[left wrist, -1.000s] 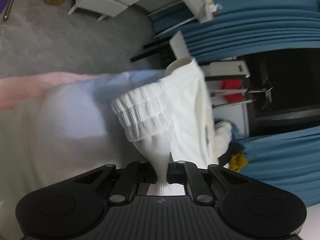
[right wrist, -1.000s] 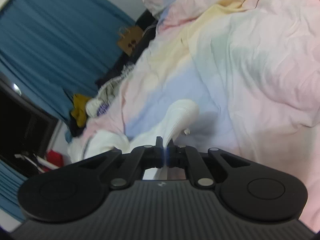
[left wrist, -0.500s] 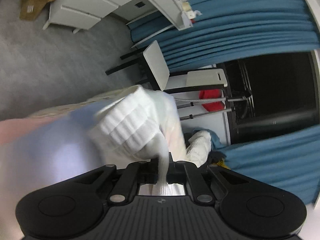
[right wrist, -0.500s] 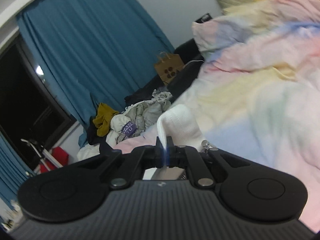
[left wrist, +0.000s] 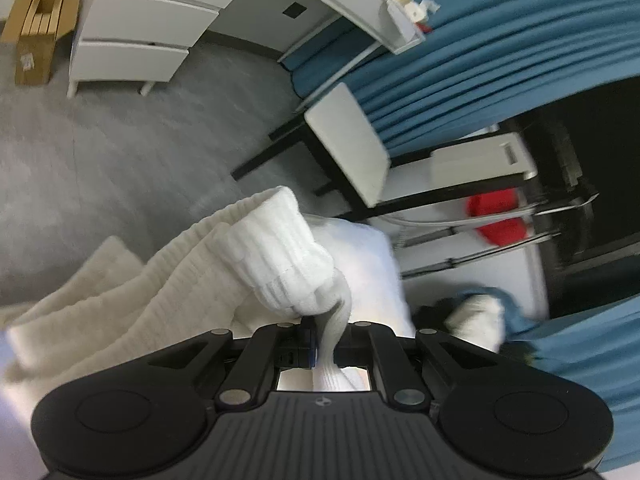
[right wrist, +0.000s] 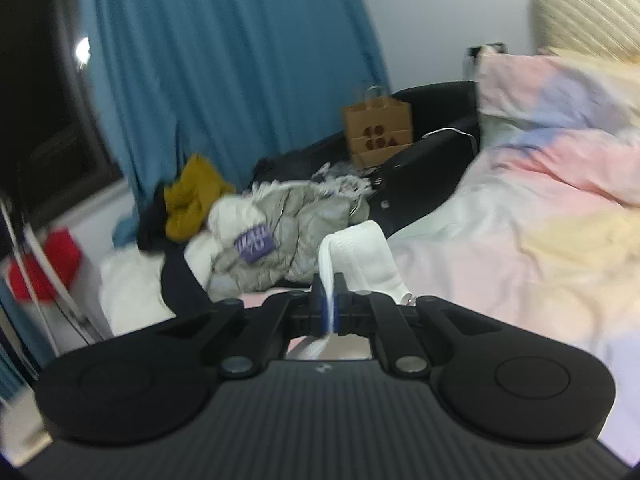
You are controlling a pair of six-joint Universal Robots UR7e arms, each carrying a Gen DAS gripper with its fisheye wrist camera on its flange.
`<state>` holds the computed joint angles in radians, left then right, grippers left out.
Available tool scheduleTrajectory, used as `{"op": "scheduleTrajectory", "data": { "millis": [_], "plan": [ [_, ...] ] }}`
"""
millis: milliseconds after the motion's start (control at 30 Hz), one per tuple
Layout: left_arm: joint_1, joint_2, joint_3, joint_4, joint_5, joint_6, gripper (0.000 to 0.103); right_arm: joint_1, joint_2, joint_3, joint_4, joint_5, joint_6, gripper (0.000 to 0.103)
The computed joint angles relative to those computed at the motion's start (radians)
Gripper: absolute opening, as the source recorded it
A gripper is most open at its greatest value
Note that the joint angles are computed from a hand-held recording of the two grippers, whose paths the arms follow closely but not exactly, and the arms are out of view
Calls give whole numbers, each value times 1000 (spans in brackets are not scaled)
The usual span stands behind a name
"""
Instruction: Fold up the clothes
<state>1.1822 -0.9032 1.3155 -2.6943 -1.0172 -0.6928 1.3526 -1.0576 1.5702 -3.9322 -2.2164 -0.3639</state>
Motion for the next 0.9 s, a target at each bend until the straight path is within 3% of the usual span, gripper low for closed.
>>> {"op": "scheduleTrajectory", "data": {
  "millis": [100, 200, 300, 333, 367, 400, 433, 467, 567, 633, 767, 833, 900],
  "plan": [
    [23, 105, -119, 55, 25, 40, 9, -15, 70, -80, 34, 8, -127, 6],
    [43, 129, -132, 47, 2, 58, 13, -37, 65, -60, 71, 53, -112, 10],
    [55, 87, -63, -27, -69, 125, 23, -66, -6, 29, 106, 142, 40, 19],
    [56, 64, -28, -56, -94, 156, 34, -75, -32, 61, 109, 172, 89, 26],
    [56, 40, 8, -83, -120, 187, 48, -81, -58, 98, 100, 197, 129, 40],
    [56, 17, 42, -109, -146, 218, 53, -88, -87, 141, 89, 226, 171, 49],
    [48, -12, 87, -142, -153, 245, 59, -96, -115, 183, 78, 255, 213, 66],
    [40, -42, 136, -180, -164, 272, 65, -106, -145, 227, 65, 290, 251, 70],
    [22, -139, 307, -317, -241, 325, 78, -143, -232, 382, -3, 388, 315, 69],
    [12, -201, 419, -378, -284, 322, 79, -171, -284, 481, -49, 444, 358, 70],
    [-3, -290, 617, -474, -295, 224, 82, -251, -374, 668, -95, 511, 568, 70],
    [9, -299, 685, -527, -317, 133, 82, -330, -394, 760, -162, 610, 695, 70],
    [35, -292, 691, -499, -362, 31, 82, -418, -401, 825, -185, 719, 828, 71]
  ]
}}
